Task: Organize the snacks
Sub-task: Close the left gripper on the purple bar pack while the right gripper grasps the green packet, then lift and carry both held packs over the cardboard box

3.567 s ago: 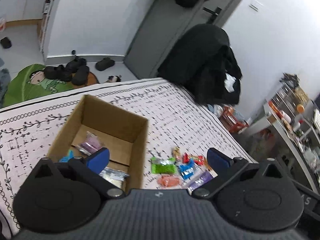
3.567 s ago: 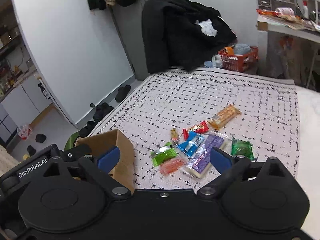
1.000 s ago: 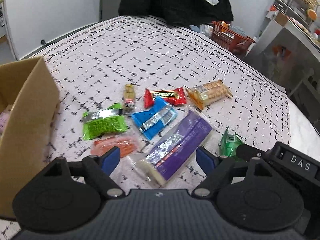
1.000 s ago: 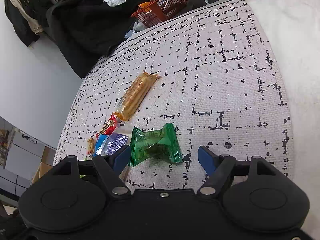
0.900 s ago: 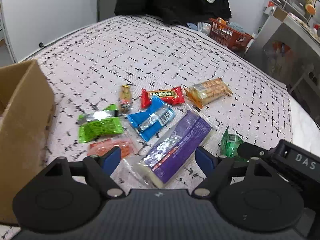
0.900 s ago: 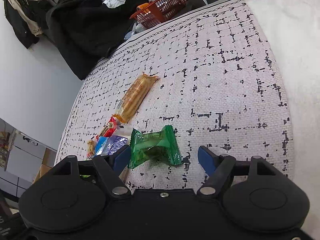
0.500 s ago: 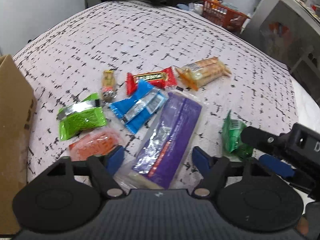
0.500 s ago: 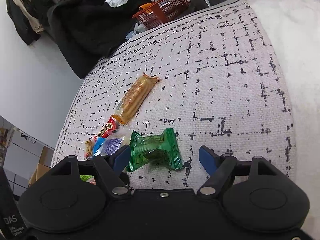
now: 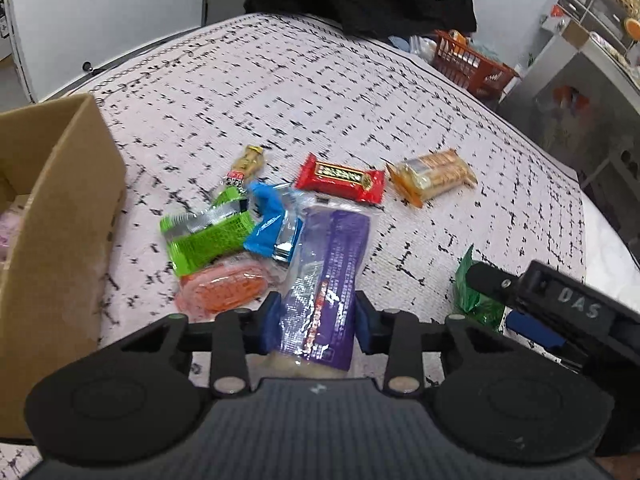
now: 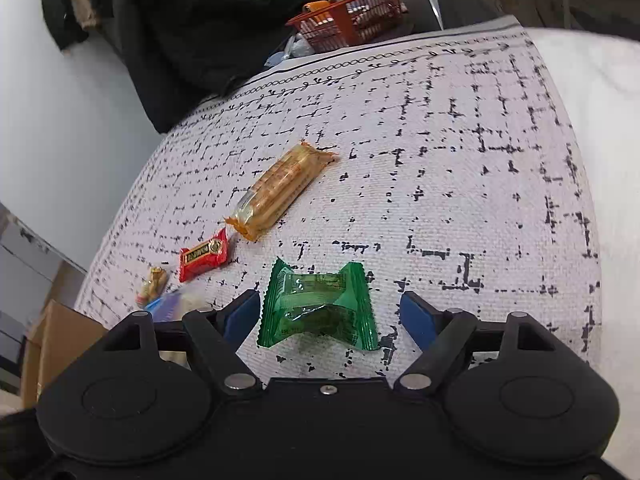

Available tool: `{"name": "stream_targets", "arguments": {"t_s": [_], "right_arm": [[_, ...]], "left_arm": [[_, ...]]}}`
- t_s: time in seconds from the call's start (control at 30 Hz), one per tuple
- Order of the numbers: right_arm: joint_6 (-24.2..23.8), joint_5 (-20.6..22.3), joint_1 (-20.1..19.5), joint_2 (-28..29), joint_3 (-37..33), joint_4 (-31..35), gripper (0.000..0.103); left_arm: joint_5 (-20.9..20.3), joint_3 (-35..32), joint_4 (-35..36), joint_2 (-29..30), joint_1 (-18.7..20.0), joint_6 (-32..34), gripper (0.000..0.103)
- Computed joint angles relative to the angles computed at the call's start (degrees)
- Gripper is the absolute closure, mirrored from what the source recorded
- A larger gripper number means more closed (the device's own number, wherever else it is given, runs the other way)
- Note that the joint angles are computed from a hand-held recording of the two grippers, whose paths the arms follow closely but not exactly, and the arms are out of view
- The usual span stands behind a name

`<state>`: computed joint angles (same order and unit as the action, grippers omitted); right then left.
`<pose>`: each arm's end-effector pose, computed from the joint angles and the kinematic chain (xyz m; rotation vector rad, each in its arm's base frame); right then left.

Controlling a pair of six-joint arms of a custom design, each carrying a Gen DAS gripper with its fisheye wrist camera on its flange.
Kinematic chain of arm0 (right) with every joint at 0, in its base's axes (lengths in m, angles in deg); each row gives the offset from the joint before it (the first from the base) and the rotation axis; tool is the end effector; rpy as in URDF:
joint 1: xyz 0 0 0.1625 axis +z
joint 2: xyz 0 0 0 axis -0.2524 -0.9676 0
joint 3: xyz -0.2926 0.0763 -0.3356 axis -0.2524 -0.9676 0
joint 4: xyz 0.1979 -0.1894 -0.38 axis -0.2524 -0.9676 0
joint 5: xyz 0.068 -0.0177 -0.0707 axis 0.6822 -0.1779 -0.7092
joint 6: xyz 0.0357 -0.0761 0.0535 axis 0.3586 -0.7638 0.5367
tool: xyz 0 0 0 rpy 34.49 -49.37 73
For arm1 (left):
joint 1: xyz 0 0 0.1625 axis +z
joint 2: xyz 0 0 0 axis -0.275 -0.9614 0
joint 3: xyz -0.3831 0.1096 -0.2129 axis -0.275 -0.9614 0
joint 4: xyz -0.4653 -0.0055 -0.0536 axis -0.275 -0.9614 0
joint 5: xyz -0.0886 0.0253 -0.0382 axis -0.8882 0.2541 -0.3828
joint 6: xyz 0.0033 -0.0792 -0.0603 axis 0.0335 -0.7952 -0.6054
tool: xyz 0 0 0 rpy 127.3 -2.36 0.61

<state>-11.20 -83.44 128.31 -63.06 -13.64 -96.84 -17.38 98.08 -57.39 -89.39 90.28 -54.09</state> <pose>0.4111 -0.7743 -0.0348 -0.2613 -2.4554 1.1563 -0.0313 -0.7980 0.4063 0.4047 2.5179 -0.6263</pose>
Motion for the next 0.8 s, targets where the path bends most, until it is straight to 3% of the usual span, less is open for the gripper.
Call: {"name": "stream_targets", "arguments": {"t_s": [0.03, 0.13, 0.2, 0.8], "right_arm": [[-0.39, -0.61, 0.09, 0.36, -0.67, 0.67, 0.027], [-2.10, -1.53, 0.25, 1.02, -1.80, 1.69, 0.058], [-2.51, -1.02, 0.27, 0.92, -1.57, 1.42, 0.068], [-5.96, -0.52, 3.97, 1.22, -3.85, -2.06, 0.072]], "left_arm": [[-0.09, -0.10, -0.03, -0.14, 0.05, -0.21, 0.067], [-0.59, -0.23, -0.29, -0.61, 0.23, -0.56, 0.068], [-1.11, -0.20, -0.27, -1.00, 0.38, -0.89, 0.069], [-5.99, 1.61, -2.37, -5.88, 0.19, -1.11, 0.070]]}}
